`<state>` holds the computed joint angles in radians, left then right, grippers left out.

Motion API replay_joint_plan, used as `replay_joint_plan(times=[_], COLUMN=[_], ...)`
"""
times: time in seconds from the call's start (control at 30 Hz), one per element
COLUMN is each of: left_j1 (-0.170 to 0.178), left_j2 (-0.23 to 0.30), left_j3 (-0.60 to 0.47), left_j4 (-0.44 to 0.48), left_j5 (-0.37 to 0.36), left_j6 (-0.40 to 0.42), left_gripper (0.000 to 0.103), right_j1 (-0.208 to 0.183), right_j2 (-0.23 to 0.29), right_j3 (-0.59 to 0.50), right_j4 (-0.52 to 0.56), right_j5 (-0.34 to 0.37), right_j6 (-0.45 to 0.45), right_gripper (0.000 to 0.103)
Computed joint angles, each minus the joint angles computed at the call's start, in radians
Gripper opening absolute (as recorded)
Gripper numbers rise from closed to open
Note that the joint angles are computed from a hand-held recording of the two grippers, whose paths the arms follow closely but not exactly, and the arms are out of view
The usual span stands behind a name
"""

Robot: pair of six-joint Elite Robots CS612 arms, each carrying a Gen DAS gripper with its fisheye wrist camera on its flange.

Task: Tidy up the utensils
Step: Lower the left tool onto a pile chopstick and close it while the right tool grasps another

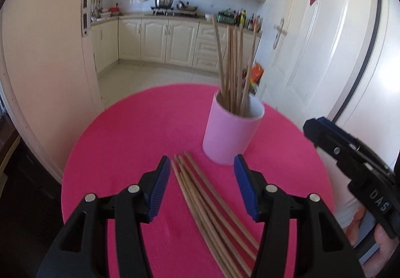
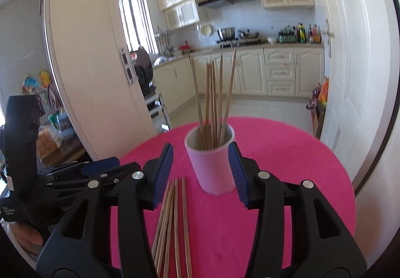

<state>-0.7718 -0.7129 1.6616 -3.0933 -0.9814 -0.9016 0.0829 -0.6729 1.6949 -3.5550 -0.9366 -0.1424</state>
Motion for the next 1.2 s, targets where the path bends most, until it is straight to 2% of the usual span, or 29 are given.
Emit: replay_joint_plan(times=[0.07, 0.13, 0.27, 0.37, 0.53, 0.8, 1.0, 1.1, 1.2], left_j1=[0.012, 0.018, 0.022, 0.022, 0.027, 0.025, 0.015, 0.019, 0.024], left_j2=[-0.004, -0.001, 0.006, 0.011, 0.021, 0.035, 0.039, 0.042, 0.045], left_j3=[-0.013, -0.02, -0.032, -0.05, -0.065, -0.097, -0.114, -0.112, -0.133], left_j4=[0.128, 0.191, 0.286, 0.371, 0.406, 0.452, 0.504, 0.487, 0.527], left_j5=[-0.078, -0.128, -0.181, -0.199, -0.226, -0.215, -0.176, -0.199, -0.212], left_j6=[-0.039, -0.064, -0.102, -0.112, -0.125, -0.148, -0.105, -0.099, -0.102], left_gripper=[0.053, 0.053, 0.053, 0.053, 0.053, 0.053, 0.053, 0.053, 0.053], right_j1=[0.003, 0.005, 0.012, 0.017, 0.018, 0.017, 0.027, 0.034, 0.038], right_j2=[-0.006, -0.009, -0.019, -0.019, -0.021, -0.019, -0.019, -0.019, -0.017], right_j3=[0.007, 0.008, 0.004, 0.006, 0.007, 0.004, -0.01, -0.019, -0.027], right_j4=[0.061, 0.125, 0.291, 0.33, 0.367, 0.38, 0.449, 0.486, 0.502], right_j5=[-0.015, -0.027, -0.054, -0.074, -0.083, -0.094, -0.129, -0.156, -0.164], right_j6=[-0.03, -0.063, -0.145, -0.164, -0.175, -0.173, -0.208, -0.234, -0.233], right_gripper=[0.046, 0.045, 0.045, 0.045, 0.045, 0.045, 0.045, 0.045, 0.045])
